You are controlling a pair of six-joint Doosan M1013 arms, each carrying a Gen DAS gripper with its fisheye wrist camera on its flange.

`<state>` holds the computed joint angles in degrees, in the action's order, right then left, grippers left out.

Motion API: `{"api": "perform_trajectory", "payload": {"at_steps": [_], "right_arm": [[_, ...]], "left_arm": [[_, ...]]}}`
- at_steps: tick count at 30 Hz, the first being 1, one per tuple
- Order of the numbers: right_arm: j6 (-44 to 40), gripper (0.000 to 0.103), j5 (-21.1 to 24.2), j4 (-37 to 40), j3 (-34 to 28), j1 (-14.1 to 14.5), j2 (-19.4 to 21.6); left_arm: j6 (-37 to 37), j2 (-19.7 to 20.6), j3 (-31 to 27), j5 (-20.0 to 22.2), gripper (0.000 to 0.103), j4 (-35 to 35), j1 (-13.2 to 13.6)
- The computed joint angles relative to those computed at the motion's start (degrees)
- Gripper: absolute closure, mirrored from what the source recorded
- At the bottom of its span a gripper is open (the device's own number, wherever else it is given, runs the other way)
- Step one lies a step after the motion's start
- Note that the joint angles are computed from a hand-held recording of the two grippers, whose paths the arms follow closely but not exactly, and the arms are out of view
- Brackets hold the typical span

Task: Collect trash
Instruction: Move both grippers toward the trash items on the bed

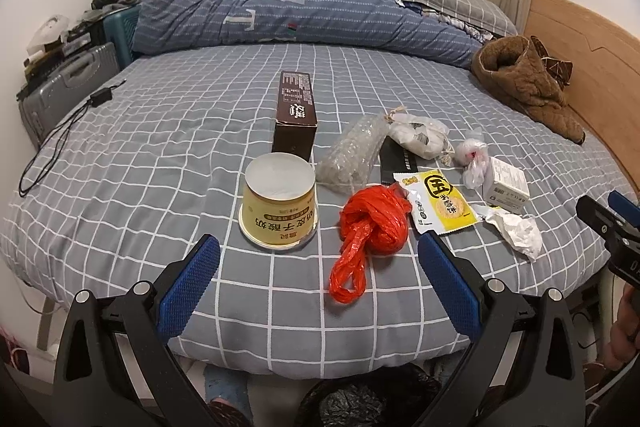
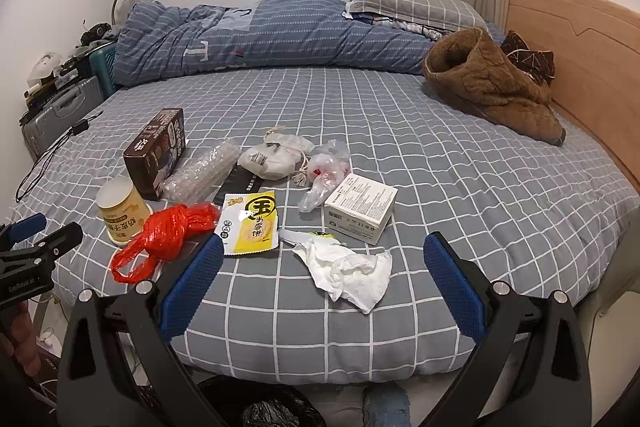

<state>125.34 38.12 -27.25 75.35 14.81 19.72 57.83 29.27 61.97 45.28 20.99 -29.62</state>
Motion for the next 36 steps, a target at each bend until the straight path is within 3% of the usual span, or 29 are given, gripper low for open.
{"api": "perform_trajectory", "payload": {"at_steps": [36], "right_arm": [[1.08, 0.007, 0.61, -1.09, -0.39, 0.47, 0.18]], "left_arm": [[-2.25, -0.28, -0.01, 1.57, 0.006, 2.29, 0.08]]}}
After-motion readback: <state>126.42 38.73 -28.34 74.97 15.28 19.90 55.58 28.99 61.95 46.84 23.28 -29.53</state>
